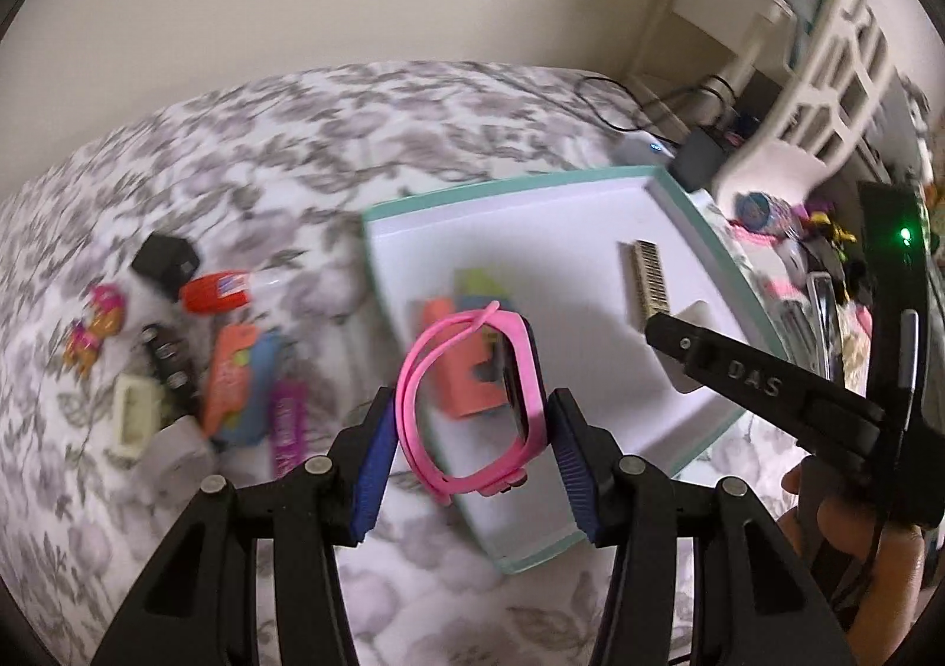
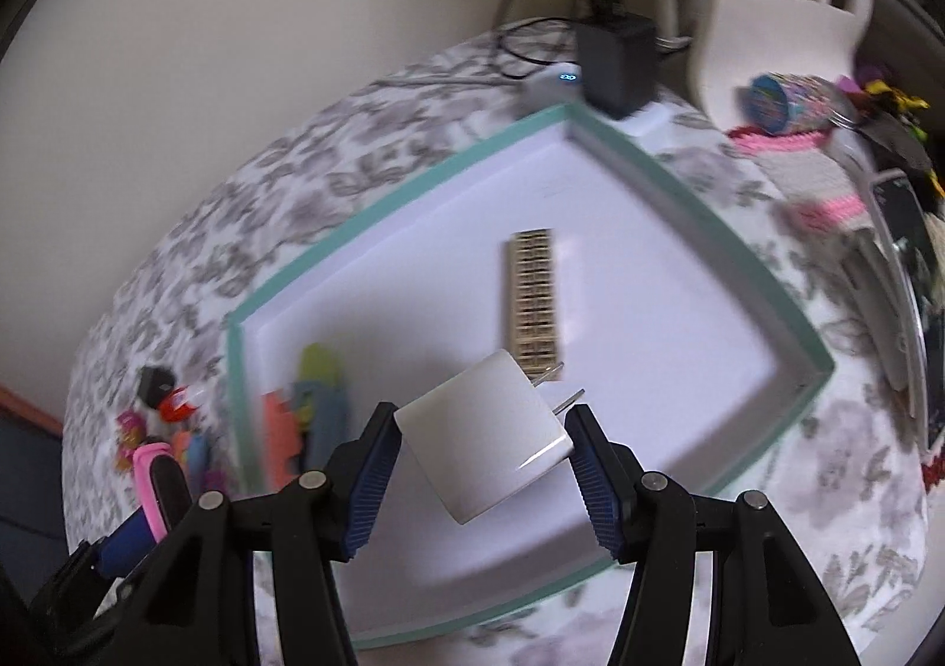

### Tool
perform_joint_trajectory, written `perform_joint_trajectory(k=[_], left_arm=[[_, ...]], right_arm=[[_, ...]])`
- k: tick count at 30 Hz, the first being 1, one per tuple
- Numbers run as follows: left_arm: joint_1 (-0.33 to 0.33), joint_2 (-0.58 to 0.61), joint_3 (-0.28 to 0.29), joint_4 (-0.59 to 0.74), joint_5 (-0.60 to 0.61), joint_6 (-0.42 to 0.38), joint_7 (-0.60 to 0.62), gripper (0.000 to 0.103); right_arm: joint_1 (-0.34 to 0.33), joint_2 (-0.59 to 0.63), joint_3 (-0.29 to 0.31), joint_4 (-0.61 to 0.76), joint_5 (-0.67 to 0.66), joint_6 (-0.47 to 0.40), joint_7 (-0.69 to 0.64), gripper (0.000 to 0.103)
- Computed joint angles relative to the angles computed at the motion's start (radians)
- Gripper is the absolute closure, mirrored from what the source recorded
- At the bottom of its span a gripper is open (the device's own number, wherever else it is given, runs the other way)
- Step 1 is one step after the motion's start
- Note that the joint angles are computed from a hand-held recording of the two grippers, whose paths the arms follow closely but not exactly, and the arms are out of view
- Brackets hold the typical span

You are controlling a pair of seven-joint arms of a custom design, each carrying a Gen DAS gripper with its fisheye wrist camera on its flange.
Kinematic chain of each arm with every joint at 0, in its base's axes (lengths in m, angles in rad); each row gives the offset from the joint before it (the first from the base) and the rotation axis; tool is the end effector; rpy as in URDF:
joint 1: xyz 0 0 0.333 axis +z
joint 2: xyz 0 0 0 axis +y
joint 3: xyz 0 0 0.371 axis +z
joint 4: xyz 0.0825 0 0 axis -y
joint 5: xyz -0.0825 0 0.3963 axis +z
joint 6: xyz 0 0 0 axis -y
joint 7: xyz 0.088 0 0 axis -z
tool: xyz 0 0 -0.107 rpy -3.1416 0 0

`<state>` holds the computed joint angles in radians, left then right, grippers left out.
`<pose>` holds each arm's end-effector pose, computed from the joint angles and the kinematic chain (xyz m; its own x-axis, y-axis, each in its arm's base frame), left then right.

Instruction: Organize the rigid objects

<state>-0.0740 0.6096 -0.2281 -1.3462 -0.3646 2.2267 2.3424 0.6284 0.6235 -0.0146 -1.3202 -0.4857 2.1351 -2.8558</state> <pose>0.7652 -0.2010 0.4501 -0.7556 -0.6312 0.1750 -0.6284 0.6230 -0.4658 0.6568 0.4417 0.4350 -0.7944 -0.5536 -0.2499 -0.4419 0.8090 -0.3875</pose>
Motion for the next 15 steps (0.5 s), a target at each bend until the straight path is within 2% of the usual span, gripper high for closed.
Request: perform_joint_trajectory(k=[7, 12, 15], left_arm=[[-0.039, -0.029, 0.004, -0.085, 0.048, 0.062, 0.037, 0.050], [-0.046, -0.031, 0.007, -0.093, 0.065, 0.063, 0.041, 0.049], [-0.046, -0.027, 0.010, -0.086, 0.066, 0.057, 0.027, 0.041]], right_arm=[[-0.010, -0.045, 0.003, -0.086, 0.001, 0.026, 0.068, 0.042], [-0.016, -0.045, 0.012, -0.090, 0.005, 0.028, 0.065, 0.042], [-0.018, -0.038, 0.015, -0.079, 0.009, 0.024, 0.053, 0.042]])
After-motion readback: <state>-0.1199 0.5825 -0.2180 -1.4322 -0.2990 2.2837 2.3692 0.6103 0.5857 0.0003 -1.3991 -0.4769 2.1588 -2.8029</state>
